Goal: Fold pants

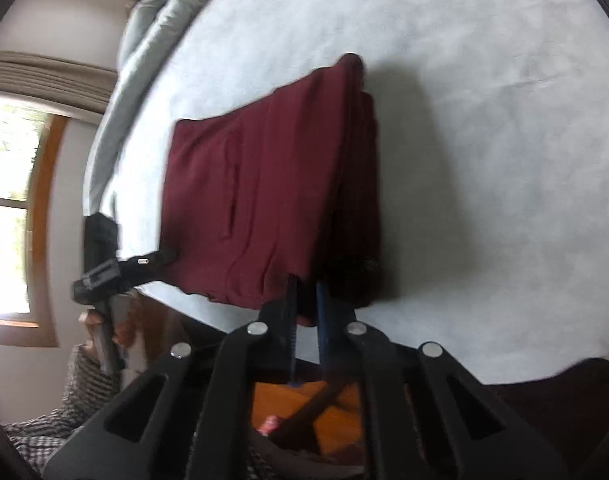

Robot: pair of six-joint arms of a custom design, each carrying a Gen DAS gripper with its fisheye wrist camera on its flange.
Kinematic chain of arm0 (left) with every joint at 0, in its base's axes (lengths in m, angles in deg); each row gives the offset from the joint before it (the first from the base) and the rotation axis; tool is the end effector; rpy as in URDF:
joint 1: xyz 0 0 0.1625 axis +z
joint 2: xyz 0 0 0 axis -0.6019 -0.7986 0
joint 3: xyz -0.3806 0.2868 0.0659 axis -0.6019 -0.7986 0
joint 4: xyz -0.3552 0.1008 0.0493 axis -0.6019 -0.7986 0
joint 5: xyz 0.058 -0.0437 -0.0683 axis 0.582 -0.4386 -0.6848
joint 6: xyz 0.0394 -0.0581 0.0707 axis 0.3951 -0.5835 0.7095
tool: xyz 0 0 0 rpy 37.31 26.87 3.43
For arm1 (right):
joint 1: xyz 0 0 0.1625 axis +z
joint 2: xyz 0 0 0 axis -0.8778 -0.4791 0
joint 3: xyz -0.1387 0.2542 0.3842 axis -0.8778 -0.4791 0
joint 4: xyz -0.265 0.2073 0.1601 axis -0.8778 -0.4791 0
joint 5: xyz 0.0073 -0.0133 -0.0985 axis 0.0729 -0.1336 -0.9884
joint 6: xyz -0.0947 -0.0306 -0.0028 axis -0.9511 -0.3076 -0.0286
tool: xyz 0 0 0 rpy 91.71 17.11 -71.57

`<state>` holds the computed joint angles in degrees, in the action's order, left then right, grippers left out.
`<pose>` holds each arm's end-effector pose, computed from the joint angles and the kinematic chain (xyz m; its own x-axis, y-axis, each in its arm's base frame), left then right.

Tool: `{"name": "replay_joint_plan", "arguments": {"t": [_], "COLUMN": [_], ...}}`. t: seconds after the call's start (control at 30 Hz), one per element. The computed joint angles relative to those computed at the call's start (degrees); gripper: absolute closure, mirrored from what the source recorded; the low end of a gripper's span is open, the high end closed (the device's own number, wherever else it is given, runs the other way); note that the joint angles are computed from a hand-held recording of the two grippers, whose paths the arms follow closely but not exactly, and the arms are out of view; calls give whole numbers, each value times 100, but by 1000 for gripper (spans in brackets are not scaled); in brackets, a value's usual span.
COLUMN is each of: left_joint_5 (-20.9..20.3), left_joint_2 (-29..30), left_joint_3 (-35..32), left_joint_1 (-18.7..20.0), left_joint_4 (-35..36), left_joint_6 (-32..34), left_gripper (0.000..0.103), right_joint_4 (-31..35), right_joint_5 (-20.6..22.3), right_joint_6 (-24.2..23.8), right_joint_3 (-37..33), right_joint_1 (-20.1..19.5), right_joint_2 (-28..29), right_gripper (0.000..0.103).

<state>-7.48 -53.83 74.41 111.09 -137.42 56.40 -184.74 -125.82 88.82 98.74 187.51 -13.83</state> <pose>-0.0344 -0.6429 0.3841 -0.9336 0.3502 -0.0764 0.3047 0.8877 0.3453 0.3552 -0.3319 0.2229 -0.8591 0.4812 0.1744 0.3903 0.8363 -0.3852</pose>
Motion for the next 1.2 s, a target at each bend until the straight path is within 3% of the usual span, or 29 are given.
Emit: {"name": "replay_joint_plan", "arguments": {"t": [0.17,0.23,0.27,0.3,0.4,0.47,0.53,0.63,0.77,0.83,0.9,0.97,1.07,1.13,1.2], "left_joint_5": [80,141,169,160,146,127,12,46,281,209,222,480,645,692,744], "left_joint_2": [21,43,51,62,43,-24,-136,-331,-236,-270,-350,-377,-398,-343,-246], "left_joint_3": [35,48,62,56,79,160,213,309,390,499,571,561,594,590,449], "left_joint_1": [8,-14,-26,-24,-47,-83,-125,-259,-158,-130,-225,-338,-503,-621,-588], "left_joint_4": [-87,-175,-199,-199,-217,-302,-461,-629,-547,-680,-783,-727,-849,-917,-795], "left_joint_6": [-12,16,13,-25,-173,-125,-168,-84,-60,-46,71,131,220,152,197], "left_gripper": [11,12,14,18,36,59,73,78,76,74,65,40,28,16,15], "right_joint_4": [-111,-216,-96,106,114,-155,-163,-267,-223,-202,-56,120,325,345,206], "right_joint_5": [31,-12,-74,-194,-271,-236,-240,-165,-71,-46,-140,-225,-381,-420,-367], "right_joint_6": [-167,-212,-200,-129,-88,-33,-16,-51,-95,-72,-67,-62,-151,-248,-360], "right_joint_3": [54,61,21,-37,13,181,210,234,251,246,186,99,-9,-21,-6], "right_joint_1": [-100,-22,25,87,177,179,151,157,125,114,163,195,184,139,54], "right_joint_2": [195,154,121,92,6,-50,-51,-9,34,62,36,-33,-109,-148,-120], "right_gripper": [94,88,76,65,64,64,64,64,58,58,56,51,28,25,22]}}
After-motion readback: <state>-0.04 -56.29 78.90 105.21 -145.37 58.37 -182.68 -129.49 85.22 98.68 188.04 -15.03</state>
